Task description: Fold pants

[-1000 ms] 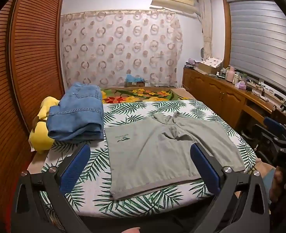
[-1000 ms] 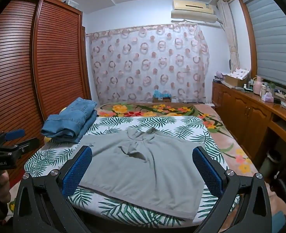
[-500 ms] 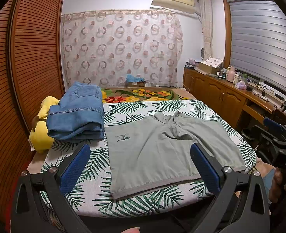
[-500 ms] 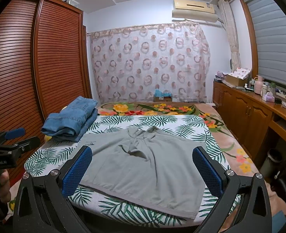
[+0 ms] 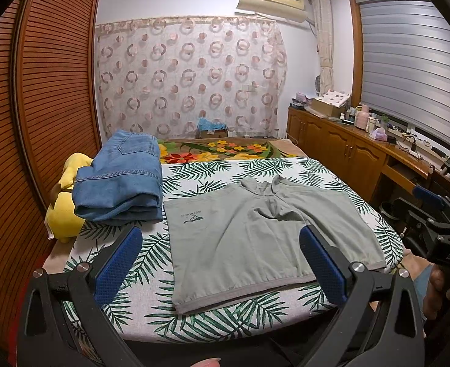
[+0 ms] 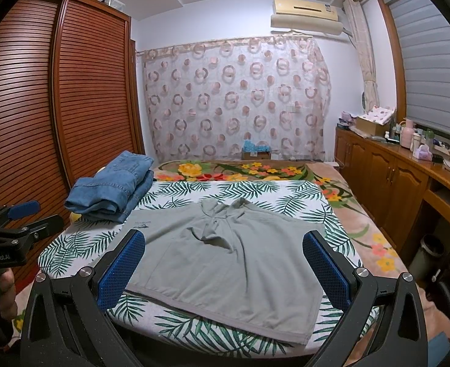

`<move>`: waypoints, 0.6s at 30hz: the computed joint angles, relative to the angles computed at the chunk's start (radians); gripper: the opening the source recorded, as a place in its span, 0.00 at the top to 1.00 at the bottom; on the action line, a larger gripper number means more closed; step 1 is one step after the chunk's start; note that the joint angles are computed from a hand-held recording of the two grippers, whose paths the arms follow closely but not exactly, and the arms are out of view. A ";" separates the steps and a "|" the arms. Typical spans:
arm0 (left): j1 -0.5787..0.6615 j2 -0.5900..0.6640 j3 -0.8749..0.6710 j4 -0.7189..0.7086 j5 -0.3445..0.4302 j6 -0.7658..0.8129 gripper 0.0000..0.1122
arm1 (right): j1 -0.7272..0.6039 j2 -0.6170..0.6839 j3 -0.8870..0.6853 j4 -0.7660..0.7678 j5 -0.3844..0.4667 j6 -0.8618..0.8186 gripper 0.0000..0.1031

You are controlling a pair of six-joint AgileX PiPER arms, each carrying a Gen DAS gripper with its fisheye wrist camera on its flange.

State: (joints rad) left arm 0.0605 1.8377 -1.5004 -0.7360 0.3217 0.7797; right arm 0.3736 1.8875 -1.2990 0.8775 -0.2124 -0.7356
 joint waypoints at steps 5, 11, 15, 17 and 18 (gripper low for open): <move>0.004 -0.008 0.008 -0.023 0.005 0.023 0.08 | -0.004 -0.002 -0.001 0.008 0.009 -0.007 0.00; -0.014 -0.013 0.024 -0.019 -0.017 0.015 0.08 | -0.004 0.000 -0.001 0.007 0.009 -0.007 0.00; -0.014 -0.014 0.025 -0.017 -0.019 0.014 0.08 | -0.002 0.000 0.000 0.008 0.007 -0.009 0.00; -0.015 -0.015 0.025 -0.003 -0.020 0.002 0.08 | -0.003 -0.001 -0.001 0.003 0.011 -0.003 0.00; -0.013 -0.012 0.024 -0.008 -0.020 0.007 0.08 | -0.003 -0.002 -0.001 0.000 0.011 0.002 0.00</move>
